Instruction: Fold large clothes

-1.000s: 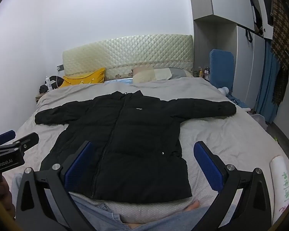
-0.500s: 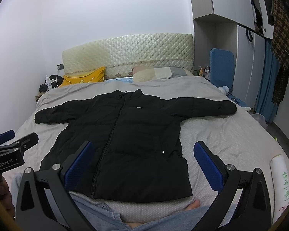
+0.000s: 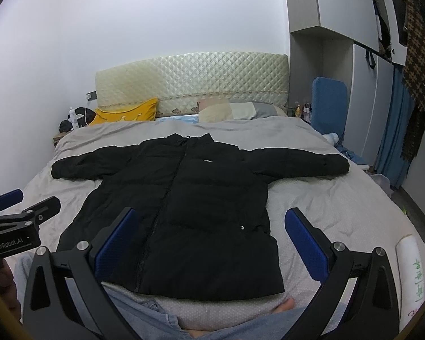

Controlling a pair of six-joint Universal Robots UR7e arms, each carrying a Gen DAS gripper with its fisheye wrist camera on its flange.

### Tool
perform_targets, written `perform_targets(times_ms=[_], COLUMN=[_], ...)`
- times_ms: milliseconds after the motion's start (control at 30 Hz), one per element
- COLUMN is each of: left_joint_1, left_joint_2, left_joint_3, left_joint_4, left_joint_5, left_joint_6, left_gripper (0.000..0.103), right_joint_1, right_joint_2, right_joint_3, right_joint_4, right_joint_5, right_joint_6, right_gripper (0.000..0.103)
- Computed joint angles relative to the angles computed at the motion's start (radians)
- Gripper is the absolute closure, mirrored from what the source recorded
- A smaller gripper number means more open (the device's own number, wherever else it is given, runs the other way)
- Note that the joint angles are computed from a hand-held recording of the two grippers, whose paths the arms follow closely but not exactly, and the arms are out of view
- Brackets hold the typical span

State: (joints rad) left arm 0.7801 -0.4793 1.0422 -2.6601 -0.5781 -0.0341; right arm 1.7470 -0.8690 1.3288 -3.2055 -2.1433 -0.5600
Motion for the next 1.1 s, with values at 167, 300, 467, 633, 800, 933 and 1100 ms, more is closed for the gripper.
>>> perform_targets(times_ms=[167, 300, 467, 633, 800, 933, 1100], left_joint_1=[0.001, 0.004, 0.007, 0.008, 0.01, 0.01, 0.011], left_joint_2=[-0.003, -0.004, -0.008, 0.0, -0.003, -0.007, -0.011], left_joint_3=[0.005, -0.001, 0.0, -0.012, -0.009, -0.002, 0.004], left_joint_4=[0.004, 0.016, 0.024, 0.029, 0.037, 0.031, 0.025], left_joint_5=[-0.002, -0.008, -0.013, -0.009, -0.016, -0.017, -0.018], left_joint_6=[-0.009, -0.016, -0.015, -0.017, -0.025, -0.022, -0.018], left_gripper=[0.001, 0.001, 0.001, 0.001, 0.001, 0.001, 0.001], right_joint_1=[-0.002, -0.003, -0.001, -0.001, -0.001, -0.001, 0.0], right_joint_2=[0.001, -0.006, -0.003, -0.004, 0.001, 0.001, 0.001], right_joint_3=[-0.008, -0.006, -0.011, -0.008, -0.019, -0.02, -0.019], right_joint_4=[0.016, 0.036, 0.038, 0.044, 0.061, 0.061, 0.058], right_joint_5=[-0.008, 0.005, -0.005, -0.008, -0.02, -0.017, -0.021], right_joint_6=[0.011, 0.02, 0.021, 0.029, 0.038, 0.038, 0.04], right_gripper=[0.0, 0.0, 0.0, 0.0, 0.0, 0.0, 0.0])
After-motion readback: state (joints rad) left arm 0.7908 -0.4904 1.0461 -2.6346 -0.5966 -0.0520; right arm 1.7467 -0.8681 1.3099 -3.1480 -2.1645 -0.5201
